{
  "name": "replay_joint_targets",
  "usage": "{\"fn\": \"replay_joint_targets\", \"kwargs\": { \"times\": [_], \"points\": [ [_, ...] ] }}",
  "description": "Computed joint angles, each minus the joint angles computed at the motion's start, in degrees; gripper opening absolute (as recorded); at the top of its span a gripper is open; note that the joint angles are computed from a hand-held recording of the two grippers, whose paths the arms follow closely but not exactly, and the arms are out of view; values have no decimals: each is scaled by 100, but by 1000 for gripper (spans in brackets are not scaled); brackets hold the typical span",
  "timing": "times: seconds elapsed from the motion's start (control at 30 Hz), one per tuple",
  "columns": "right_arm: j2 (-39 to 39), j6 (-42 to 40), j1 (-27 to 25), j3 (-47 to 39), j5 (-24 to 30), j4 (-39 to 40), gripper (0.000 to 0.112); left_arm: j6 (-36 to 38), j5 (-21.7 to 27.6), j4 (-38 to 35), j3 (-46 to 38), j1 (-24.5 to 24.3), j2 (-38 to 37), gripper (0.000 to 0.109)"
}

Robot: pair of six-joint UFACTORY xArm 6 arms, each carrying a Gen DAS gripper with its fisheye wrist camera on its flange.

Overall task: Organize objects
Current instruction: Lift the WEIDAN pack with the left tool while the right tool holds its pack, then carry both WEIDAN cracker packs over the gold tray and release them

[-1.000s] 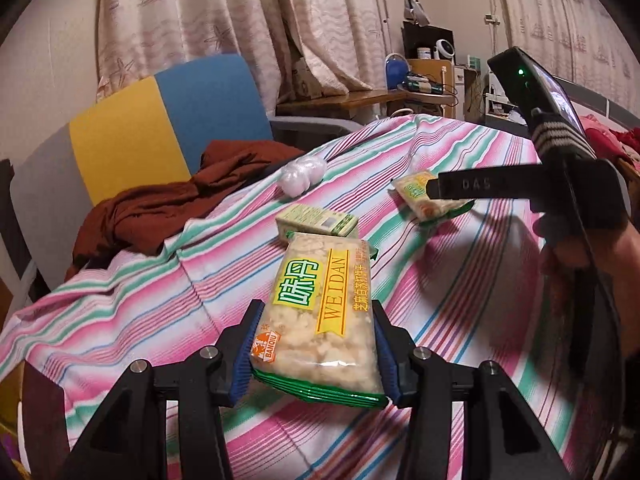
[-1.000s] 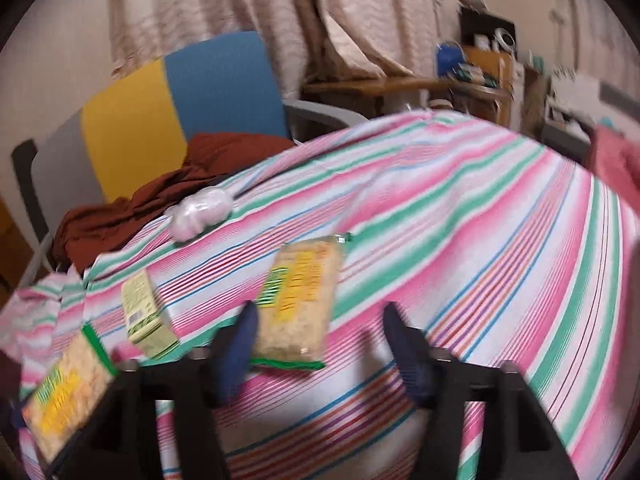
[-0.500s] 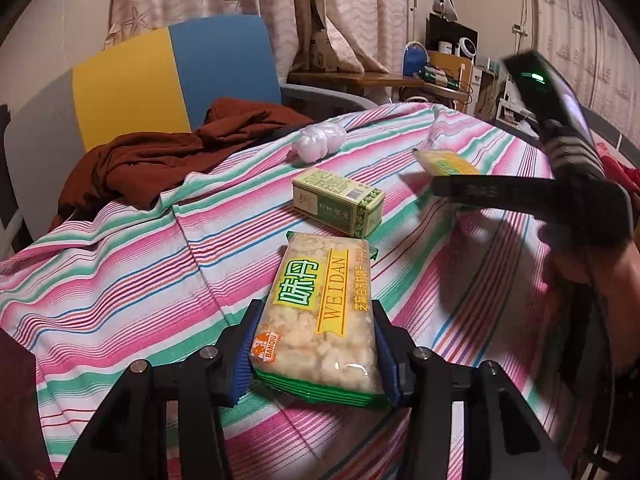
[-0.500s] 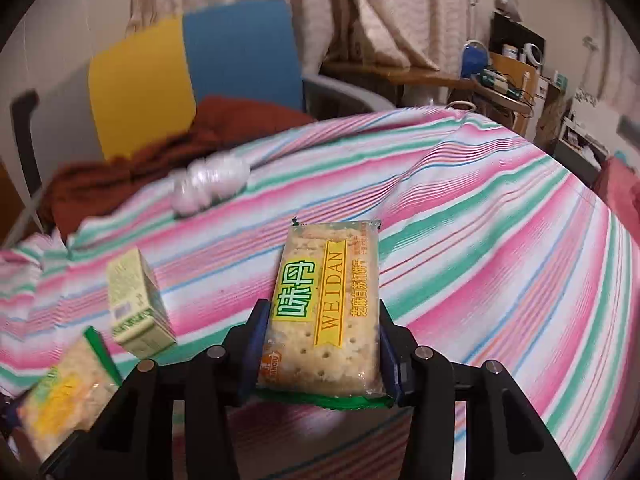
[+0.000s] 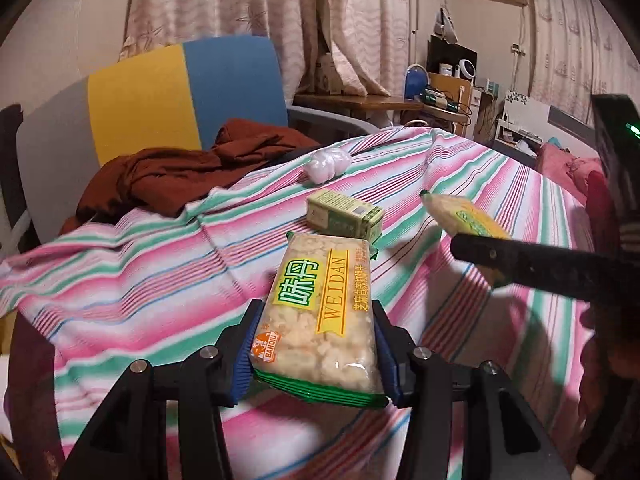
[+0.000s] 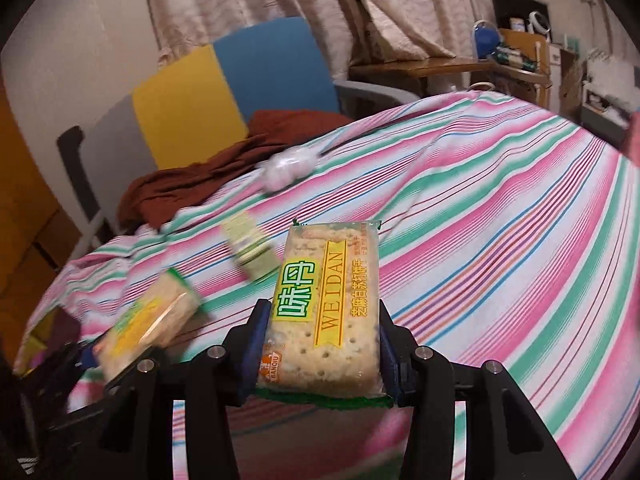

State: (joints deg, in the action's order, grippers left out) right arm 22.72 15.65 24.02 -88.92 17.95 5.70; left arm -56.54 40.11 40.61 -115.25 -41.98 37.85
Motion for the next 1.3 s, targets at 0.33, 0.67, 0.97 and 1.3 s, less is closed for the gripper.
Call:
{"fn": "replay_joint_targets", "kwargs": {
  "times": [0.33, 0.67, 0.97, 1.3],
  "points": [
    [-528, -759, 634, 596, -178, 879, 49, -1185, -755, 233, 2394, 86, -1698, 51],
    [-596, -1329, 1284, 474, -70, 1416, 49, -2448, -824, 1441, 3861, 36, -3162, 51],
    [46, -1866, 1821, -750, 575, 1645, 49, -3546, -476, 1793, 5249, 314, -4653, 51],
    [1646, -2209, 2333, -3473, 1903, 1512, 49, -4078, 125, 1609, 6619, 938, -6231, 51]
  ]
}}
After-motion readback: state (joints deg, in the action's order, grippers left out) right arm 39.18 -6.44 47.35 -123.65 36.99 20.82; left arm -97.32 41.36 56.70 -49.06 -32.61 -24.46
